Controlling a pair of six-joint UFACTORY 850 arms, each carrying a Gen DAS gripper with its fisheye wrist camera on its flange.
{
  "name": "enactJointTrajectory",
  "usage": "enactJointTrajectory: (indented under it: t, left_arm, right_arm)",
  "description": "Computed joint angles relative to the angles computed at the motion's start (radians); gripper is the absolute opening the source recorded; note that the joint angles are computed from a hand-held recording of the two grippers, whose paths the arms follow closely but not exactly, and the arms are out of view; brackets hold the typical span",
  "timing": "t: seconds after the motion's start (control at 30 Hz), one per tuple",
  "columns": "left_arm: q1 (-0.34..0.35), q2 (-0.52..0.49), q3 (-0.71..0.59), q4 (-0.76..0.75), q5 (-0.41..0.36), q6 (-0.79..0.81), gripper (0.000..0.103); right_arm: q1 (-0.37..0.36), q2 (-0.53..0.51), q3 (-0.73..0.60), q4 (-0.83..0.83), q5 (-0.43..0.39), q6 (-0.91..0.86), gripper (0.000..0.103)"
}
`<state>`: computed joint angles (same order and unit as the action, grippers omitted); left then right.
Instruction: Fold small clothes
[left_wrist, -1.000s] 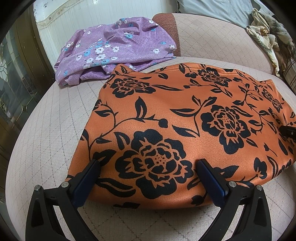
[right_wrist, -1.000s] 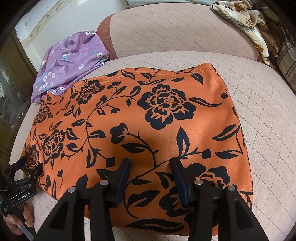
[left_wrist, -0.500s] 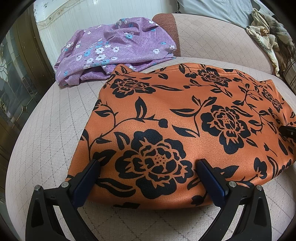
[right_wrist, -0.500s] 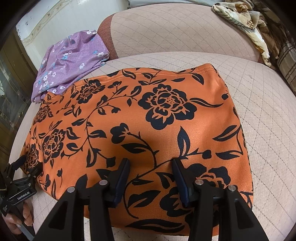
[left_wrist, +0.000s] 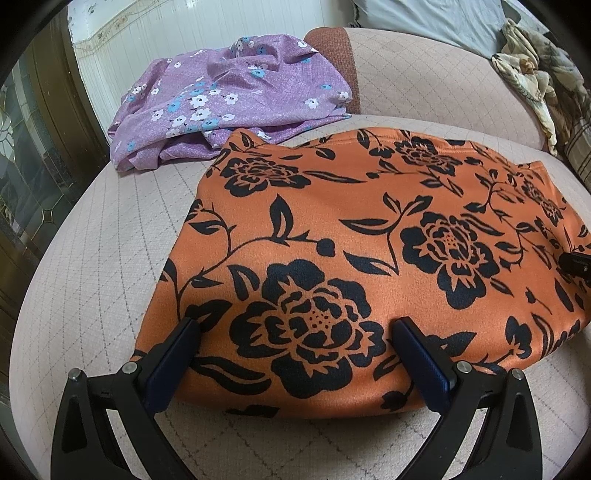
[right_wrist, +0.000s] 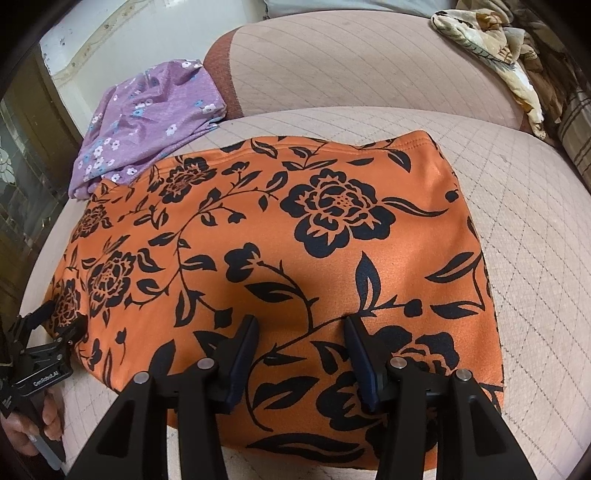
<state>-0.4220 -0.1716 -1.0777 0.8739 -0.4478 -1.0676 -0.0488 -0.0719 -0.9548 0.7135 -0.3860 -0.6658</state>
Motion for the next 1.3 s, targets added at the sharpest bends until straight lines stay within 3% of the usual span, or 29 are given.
enactJointTrajectory:
  t: [0.07,0.2,0.3,0.37,0.43,0.5,0.63,0.77,0.83,0.9,0.97,1.03,1.17,1.3]
  left_arm:
    - [0.001,0.007,0.000,0.067,-0.009,-0.061,0.103]
    - [0.008,0.045,0.017,0.338,-0.045,-0.351,0.103]
    - [0.036,0.009,-0.024,0.220,-0.093,-0.240,0.103]
    - [0.061,-0.048,-0.063,0.066,-0.140,-0.104,0.103]
    - [0.093,-0.036,-0.057,-0.026,-0.075,-0.085,0.103]
    - [0.098,-0.046,-0.080,-0.097,-0.088,-0.020,0.103]
    - [0.086,-0.062,-0.094,-0.043,-0.102,-0.040,0.103]
    - [0.113,-0.056,-0.092,-0.153,-0.066,0.040,0.103]
    - [0.131,-0.052,-0.088,-0.228,-0.041,0.103,0.103]
    - [0.148,-0.052,-0.092,-0.330,-0.029,0.173,0.103]
    - [0.154,-0.054,-0.097,-0.372,-0.030,0.190,0.103]
    - [0.146,-0.056,-0.101,-0.350,-0.042,0.171,0.103]
    - [0.131,-0.051,-0.096,-0.293,-0.062,0.138,0.103]
    - [0.130,-0.045,-0.089,-0.287,-0.060,0.138,0.103]
  right_arm:
    - [-0.027,0.013,0.004,0.117,-0.012,-0.082,0.052]
    - [-0.095,0.034,0.013,0.275,0.028,-0.148,0.052]
    - [-0.149,-0.043,-0.036,0.190,-0.073,0.020,0.050]
    - [-0.146,-0.045,-0.045,0.168,-0.066,0.022,0.049]
    - [-0.137,-0.042,-0.063,0.129,-0.065,0.030,0.049]
    - [-0.151,-0.044,-0.073,0.224,-0.079,-0.052,0.049]
    - [-0.172,-0.125,-0.171,0.290,-0.069,-0.048,0.049]
    - [-0.202,-0.282,-0.332,0.409,-0.235,-0.053,0.050]
    - [-0.194,-0.355,-0.410,0.346,-0.234,0.054,0.048]
    - [-0.190,-0.404,-0.463,0.281,-0.223,0.185,0.040]
    - [-0.167,-0.389,-0.470,0.243,-0.175,0.243,0.042]
    - [-0.111,-0.360,-0.466,0.270,-0.159,0.139,0.042]
    - [0.021,-0.372,-0.497,0.361,-0.259,-0.048,0.042]
    - [0.168,-0.440,-0.580,0.371,-0.347,-0.096,0.042]
